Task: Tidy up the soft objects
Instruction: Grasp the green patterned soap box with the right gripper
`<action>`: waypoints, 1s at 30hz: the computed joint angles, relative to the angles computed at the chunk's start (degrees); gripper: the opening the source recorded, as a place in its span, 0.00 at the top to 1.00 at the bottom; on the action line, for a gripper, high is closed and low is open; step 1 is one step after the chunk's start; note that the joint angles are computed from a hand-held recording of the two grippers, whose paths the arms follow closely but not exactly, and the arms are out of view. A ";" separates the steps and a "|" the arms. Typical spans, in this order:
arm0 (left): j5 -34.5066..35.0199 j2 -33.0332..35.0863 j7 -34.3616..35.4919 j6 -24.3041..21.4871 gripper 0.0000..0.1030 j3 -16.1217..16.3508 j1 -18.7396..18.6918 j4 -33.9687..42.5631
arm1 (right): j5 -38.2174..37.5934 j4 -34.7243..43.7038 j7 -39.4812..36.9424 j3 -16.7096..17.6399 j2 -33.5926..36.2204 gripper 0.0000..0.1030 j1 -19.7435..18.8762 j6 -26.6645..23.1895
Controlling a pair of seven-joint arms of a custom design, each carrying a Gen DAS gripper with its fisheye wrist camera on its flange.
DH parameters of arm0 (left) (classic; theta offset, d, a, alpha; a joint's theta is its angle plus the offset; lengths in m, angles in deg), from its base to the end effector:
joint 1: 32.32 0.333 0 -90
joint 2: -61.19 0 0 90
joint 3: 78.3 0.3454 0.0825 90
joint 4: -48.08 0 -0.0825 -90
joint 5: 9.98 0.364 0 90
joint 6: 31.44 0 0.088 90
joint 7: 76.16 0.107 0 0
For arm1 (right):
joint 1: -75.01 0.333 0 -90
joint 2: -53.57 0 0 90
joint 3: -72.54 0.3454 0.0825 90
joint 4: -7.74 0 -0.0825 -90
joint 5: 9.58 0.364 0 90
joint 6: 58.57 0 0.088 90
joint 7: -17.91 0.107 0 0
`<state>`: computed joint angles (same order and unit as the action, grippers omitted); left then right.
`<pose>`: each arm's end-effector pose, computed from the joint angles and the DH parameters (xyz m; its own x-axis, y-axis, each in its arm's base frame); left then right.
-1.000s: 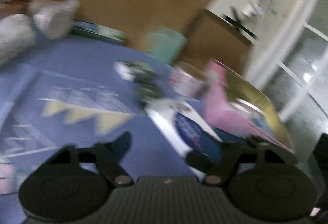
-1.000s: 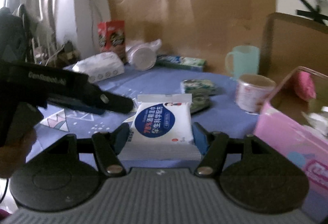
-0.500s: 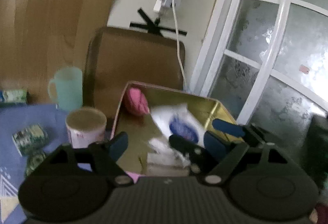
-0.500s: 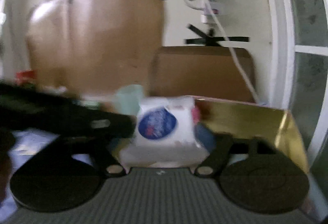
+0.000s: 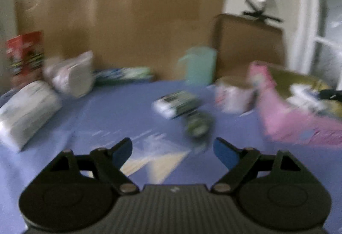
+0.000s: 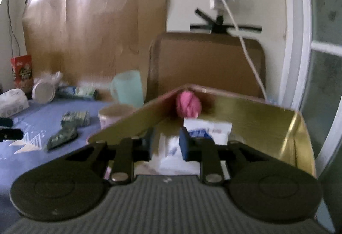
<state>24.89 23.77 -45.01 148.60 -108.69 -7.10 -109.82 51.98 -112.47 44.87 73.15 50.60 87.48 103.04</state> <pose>0.3549 -0.1063 0.5028 0.2337 -0.9715 0.0383 -0.5162 -0.1573 -0.8419 0.5473 0.0824 0.5509 0.4626 -0.8778 -0.1245 -0.5541 -0.1766 -0.8135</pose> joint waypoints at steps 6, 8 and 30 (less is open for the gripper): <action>0.23 -2.63 -0.56 0.62 0.16 -0.05 4.10 -4.14 | -22.42 6.43 27.98 -1.72 6.53 0.54 -0.68 1.23; -0.47 -3.69 -2.02 2.43 0.15 -1.58 6.77 -5.22 | -16.80 7.99 26.11 1.98 6.52 0.54 -2.62 2.58; -20.31 -6.30 4.24 19.67 0.08 -6.44 12.27 -12.93 | -34.94 25.47 26.75 8.43 26.19 0.17 11.28 -4.49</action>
<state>4.59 17.47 -40.77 168.27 -115.13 5.17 -122.75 17.04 -87.01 71.62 81.59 76.79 98.77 98.55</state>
